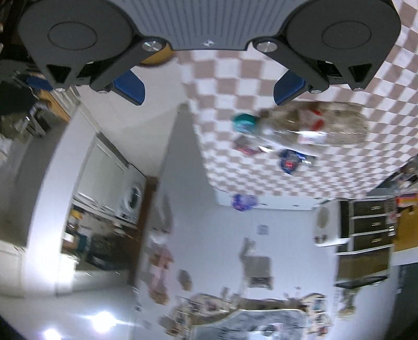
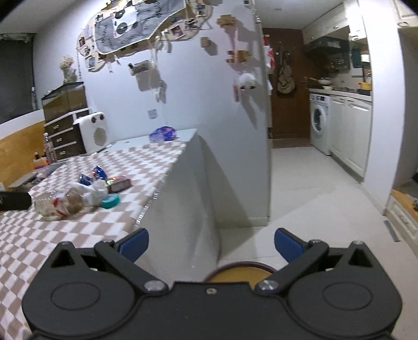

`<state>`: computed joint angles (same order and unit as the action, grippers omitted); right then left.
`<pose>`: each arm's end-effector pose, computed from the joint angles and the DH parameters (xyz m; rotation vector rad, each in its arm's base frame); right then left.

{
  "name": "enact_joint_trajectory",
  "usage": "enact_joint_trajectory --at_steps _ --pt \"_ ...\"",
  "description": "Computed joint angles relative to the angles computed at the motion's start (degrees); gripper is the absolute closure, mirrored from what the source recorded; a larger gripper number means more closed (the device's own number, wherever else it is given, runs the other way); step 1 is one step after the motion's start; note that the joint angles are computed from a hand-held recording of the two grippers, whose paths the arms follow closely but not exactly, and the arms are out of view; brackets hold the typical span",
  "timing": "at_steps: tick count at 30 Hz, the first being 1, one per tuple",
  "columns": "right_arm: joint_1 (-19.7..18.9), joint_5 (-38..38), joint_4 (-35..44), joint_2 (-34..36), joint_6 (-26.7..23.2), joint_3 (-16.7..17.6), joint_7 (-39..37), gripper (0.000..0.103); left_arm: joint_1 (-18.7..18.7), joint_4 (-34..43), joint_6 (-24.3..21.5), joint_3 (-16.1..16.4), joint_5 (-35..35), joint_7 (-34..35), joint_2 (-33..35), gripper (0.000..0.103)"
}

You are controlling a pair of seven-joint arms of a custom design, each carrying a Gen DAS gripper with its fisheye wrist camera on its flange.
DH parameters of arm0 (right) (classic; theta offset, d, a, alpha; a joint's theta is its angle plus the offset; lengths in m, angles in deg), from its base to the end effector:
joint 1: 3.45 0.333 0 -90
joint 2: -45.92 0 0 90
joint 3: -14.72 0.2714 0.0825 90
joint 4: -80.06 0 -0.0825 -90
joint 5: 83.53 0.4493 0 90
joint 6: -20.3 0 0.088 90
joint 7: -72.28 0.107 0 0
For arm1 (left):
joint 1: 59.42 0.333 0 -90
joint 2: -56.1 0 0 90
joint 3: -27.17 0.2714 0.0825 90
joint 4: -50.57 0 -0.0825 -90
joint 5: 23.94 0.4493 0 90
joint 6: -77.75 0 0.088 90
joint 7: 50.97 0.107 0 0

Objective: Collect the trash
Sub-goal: 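Withdraw both open tools from the wastebasket back toward the table, then grasp the clear plastic bottle with the left tool while the right reaches the teal lid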

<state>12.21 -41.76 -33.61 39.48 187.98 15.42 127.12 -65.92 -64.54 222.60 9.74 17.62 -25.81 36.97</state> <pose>0.6228 0.1393 0.5662 -1.6567 1.2593 -0.5946 0.5260 -0.2633 0.6345 -1.7671 1.3575 -0.9434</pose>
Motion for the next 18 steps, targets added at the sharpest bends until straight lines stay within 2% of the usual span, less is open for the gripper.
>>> enact_joint_trajectory --at_steps 2,6,9,14,18 --pt "1.2 3.7 2.2 2.2 0.9 0.2 -2.8 0.0 1.2 -0.5 -0.8 0.5 0.8 -1.7 -0.5 0.0" --pt "1.7 4.1 6.7 7.0 3.5 2.4 -2.5 0.0 3.7 -1.1 -1.3 1.8 0.8 -6.7 -0.2 0.0" --pt "1.5 7.7 10.4 10.4 4.7 4.5 -5.3 0.0 4.8 -0.4 -0.5 3.2 -1.4 -11.5 1.9 0.0" --pt "1.0 6.3 16.1 16.3 6.5 7.2 -5.3 0.0 6.4 3.1 3.0 4.6 -2.4 -22.4 8.6 0.0" --pt "0.0 3.6 20.5 20.5 5.3 9.2 -4.2 0.0 6.0 6.5 3.9 6.5 -4.4 -29.2 14.3 0.0"
